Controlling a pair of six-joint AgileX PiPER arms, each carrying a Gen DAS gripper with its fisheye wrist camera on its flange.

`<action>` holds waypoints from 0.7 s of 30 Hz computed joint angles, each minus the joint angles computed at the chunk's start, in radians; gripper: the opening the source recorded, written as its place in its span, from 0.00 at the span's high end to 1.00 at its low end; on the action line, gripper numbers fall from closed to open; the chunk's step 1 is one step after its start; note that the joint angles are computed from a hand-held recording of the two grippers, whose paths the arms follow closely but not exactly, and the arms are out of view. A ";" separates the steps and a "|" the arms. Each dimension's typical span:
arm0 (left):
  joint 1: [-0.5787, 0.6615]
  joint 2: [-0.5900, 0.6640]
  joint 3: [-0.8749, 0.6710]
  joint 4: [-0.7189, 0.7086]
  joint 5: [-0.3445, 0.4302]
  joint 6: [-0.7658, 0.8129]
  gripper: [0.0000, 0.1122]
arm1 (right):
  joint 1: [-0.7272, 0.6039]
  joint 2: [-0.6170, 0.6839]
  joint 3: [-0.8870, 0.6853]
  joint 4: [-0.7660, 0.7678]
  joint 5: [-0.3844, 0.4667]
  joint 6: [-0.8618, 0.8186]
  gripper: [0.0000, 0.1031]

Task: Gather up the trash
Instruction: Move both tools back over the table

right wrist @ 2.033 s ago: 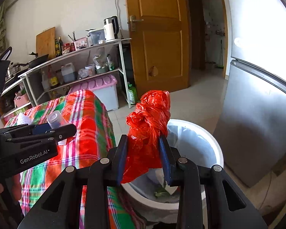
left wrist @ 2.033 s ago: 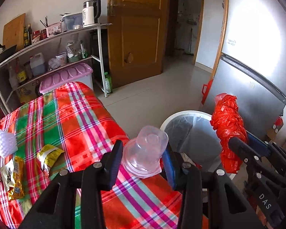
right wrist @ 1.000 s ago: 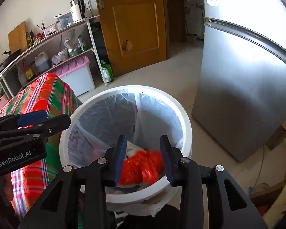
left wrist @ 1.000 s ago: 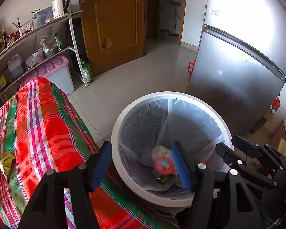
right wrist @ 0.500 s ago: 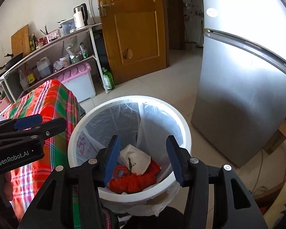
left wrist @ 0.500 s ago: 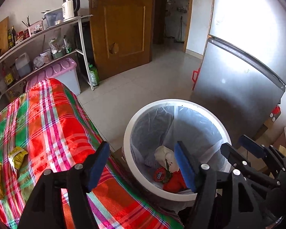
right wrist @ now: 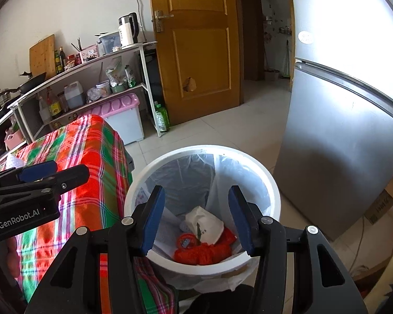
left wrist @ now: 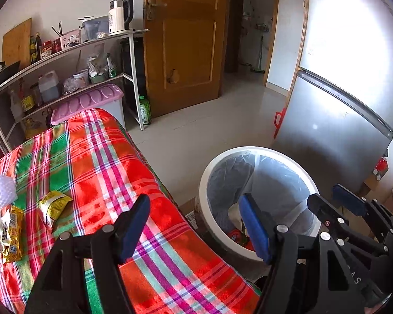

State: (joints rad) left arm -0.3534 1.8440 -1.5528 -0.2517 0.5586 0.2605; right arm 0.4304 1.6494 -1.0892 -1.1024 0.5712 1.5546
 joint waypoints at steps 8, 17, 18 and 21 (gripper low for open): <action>0.086 -0.073 0.096 -0.076 -0.040 0.071 0.35 | 0.063 0.017 -0.060 -0.007 0.010 -0.026 0.50; 0.234 -0.116 0.158 -0.131 -0.063 0.129 0.35 | 0.128 0.117 -0.209 0.047 -0.003 -0.120 0.50; 0.250 -0.120 0.164 -0.131 -0.068 0.133 0.35 | 0.134 0.132 -0.231 0.058 -0.005 -0.137 0.50; 0.318 -0.124 0.169 -0.172 -0.058 0.173 0.34 | 0.152 0.179 -0.300 0.086 -0.015 -0.188 0.50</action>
State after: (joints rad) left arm -0.0357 1.7203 -1.3843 -0.4237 0.5001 0.4332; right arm 0.5821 1.8286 -1.3895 -1.0161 0.5563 1.3661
